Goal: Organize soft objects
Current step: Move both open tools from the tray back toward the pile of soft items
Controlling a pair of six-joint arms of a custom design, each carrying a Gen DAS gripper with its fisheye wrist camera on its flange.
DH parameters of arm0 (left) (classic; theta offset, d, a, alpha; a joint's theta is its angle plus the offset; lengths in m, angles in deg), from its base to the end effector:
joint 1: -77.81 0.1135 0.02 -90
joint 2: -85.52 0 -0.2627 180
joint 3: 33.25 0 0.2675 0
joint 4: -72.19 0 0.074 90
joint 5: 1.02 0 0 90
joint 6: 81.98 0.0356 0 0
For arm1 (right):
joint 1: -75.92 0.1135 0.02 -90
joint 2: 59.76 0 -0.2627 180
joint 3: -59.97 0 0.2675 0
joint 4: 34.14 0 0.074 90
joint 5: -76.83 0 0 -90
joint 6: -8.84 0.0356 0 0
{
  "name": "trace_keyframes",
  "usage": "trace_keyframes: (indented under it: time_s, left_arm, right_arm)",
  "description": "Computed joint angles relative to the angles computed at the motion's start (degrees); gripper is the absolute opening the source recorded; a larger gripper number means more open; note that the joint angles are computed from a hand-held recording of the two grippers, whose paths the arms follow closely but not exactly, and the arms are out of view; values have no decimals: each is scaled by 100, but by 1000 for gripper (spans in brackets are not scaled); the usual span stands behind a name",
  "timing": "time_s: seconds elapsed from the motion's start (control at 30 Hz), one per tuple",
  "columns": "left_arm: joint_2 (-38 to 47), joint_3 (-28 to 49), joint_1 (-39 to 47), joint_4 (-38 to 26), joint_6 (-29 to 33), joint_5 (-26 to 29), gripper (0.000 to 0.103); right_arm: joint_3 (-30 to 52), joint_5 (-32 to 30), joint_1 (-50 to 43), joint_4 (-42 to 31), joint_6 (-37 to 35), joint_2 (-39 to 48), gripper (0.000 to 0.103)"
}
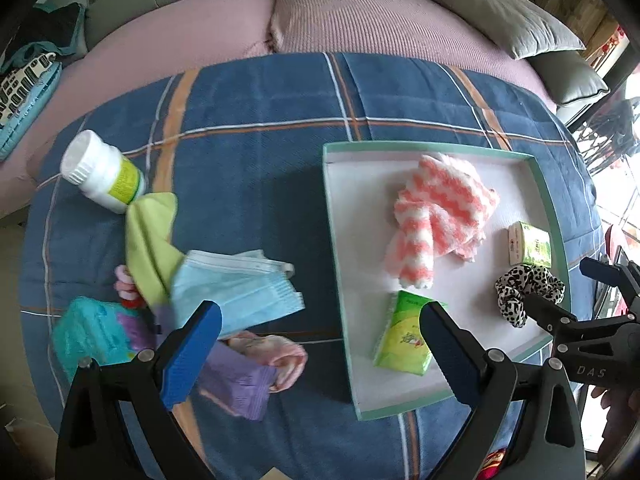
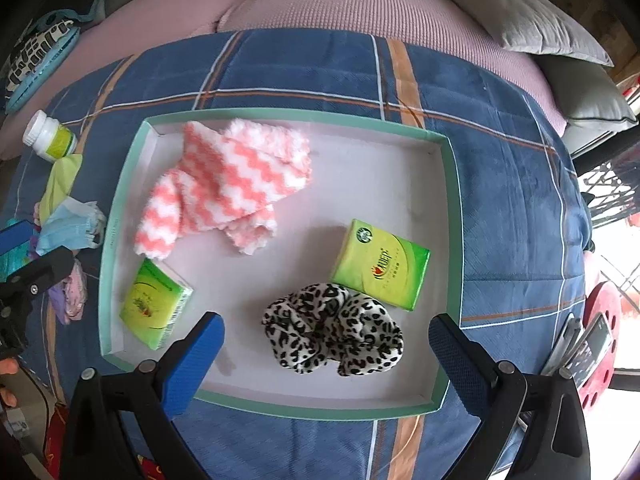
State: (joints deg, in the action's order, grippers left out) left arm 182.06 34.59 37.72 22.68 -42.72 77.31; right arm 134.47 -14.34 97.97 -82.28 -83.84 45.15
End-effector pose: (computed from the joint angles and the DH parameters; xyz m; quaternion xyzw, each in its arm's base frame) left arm 0.2394 -0.1921 0.1395 -0.1022 0.9843 -0.0018 0.1437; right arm 0.3149 0.1283 0.1245 -0.2141 0.9717 0.0268 0.0966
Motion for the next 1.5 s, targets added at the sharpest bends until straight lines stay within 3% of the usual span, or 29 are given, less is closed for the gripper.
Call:
trace_keyframes:
  time_s: [0.3, 0.47, 0.77, 0.9, 1.17, 1.5]
  left_arm:
    - [-1166, -611, 309, -351, 180, -109, 99]
    - [-2008, -898, 749, -775, 576, -138, 99]
    - [-3484, -1383, 2215, -1494, 1500, -38, 99]
    - [-3895, -1584, 3150, -1613, 2020, 399, 99]
    - [-3946, -1870, 4287, -1432, 2706, 861, 99]
    - [-2934, -2043, 4848, -593, 3019, 1577, 99]
  right_arm:
    - [397, 61, 488, -412, 282, -156, 103]
    - [708, -8, 829, -579, 569, -293, 103]
    - [1479, -107, 1689, -792, 987, -141, 103]
    - [1949, -117, 2109, -944, 1126, 157, 103]
    - [2681, -279, 2640, -1095, 1295, 856, 103]
    - [3546, -524, 2933, -1292, 1418, 1945, 103]
